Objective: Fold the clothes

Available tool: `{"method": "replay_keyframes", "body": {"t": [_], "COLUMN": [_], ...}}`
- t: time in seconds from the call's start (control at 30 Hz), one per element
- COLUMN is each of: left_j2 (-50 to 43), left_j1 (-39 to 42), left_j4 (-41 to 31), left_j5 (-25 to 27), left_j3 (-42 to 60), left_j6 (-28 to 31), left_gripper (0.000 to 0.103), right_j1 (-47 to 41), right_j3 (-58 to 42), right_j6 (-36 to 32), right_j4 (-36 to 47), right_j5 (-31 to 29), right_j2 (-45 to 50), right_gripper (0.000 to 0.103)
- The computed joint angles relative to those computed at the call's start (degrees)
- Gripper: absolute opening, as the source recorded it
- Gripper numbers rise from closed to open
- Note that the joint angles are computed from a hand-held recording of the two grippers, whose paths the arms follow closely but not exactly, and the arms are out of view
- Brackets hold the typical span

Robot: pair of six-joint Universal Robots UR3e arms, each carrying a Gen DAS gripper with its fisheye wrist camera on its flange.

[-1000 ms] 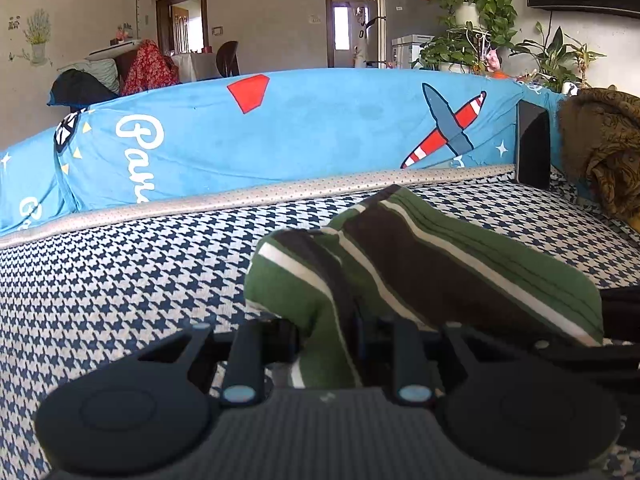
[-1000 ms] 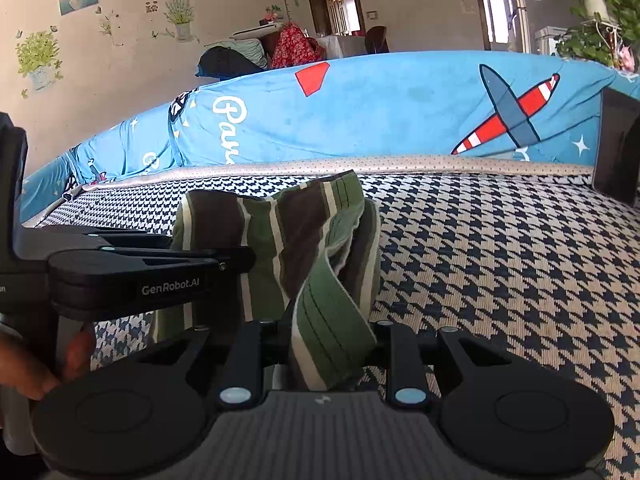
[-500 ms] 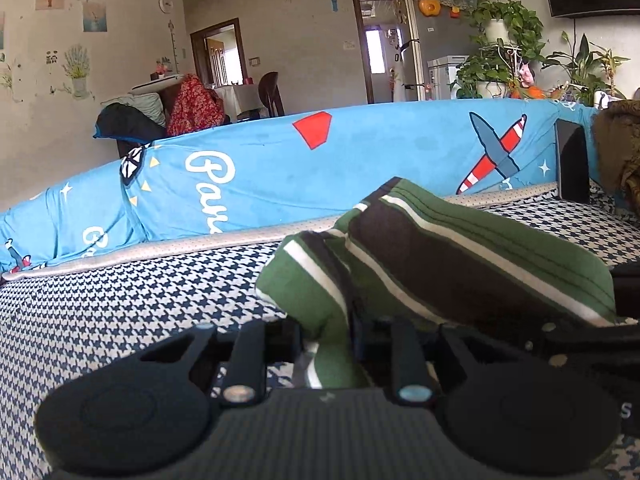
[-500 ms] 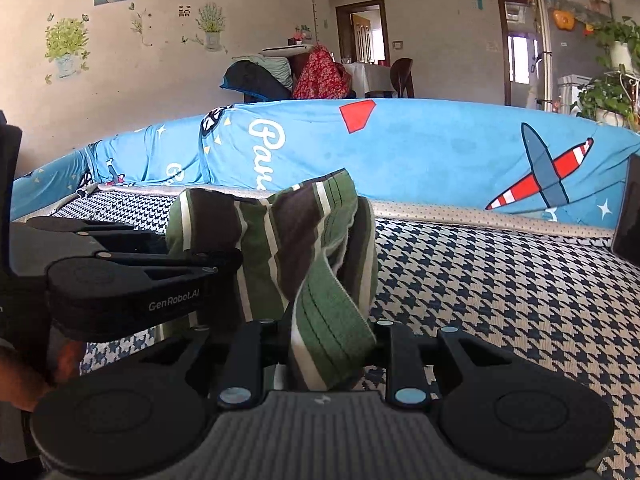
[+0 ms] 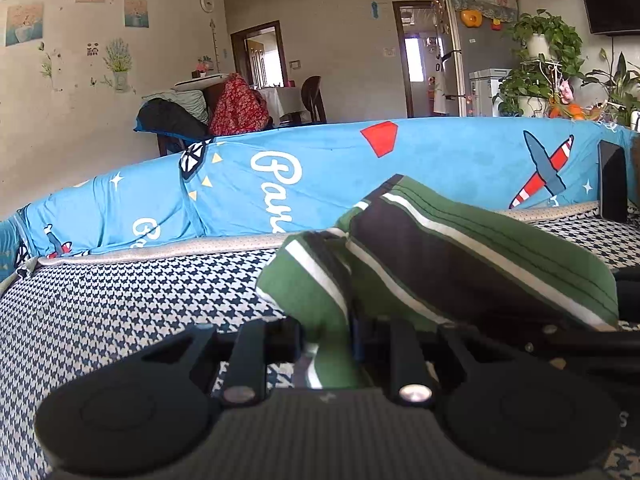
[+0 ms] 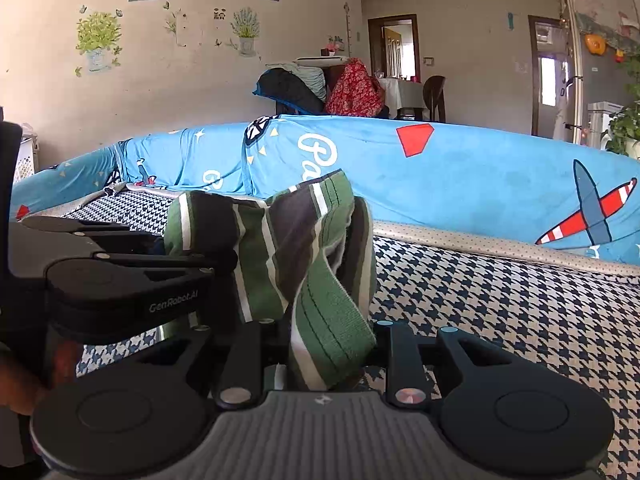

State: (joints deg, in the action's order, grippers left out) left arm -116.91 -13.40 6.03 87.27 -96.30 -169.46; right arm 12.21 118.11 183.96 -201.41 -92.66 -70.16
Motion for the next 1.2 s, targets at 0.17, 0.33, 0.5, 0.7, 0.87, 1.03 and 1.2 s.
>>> {"method": "replay_keyframes", "body": {"t": [0.17,0.33,0.5,0.7,0.87,1.03,1.2], "left_j2": [0.0,0.3,0.7,1.0,1.8,2.7,3.5], "left_j1": [2.0,4.0,5.7,7.4,9.2,10.7,11.9], "left_j4": [1.7,2.1,2.0,3.0,2.6,2.8,3.6], "left_j5": [0.2,-0.1,-0.2,-0.3,-1.4,-2.6,-3.4], "left_j3": [-1.2,-1.8,-2.0,-3.0,-4.1,-5.3,-6.7], "left_j6": [-0.3,-0.8,-1.2,-1.0,-0.9,-0.8,-0.5], "left_gripper": [0.020,0.020,0.020,0.020,0.020,0.020,0.020], "right_j1": [2.0,4.2,5.8,7.0,8.1,9.3,10.8], "right_j3": [-5.2,-10.6,-15.4,-19.4,-22.3,-24.4,-26.1], "right_j6": [0.4,0.5,1.0,1.1,0.9,0.5,0.4], "right_j4": [1.4,3.0,4.9,6.3,7.6,8.6,9.3], "right_j5": [-0.8,-1.9,-2.6,-2.9,-3.4,-4.2,-5.6], "right_j2": [3.1,6.6,9.5,11.9,13.6,14.8,15.6], "right_gripper": [0.024,0.024,0.024,0.024,0.024,0.024,0.024]}}
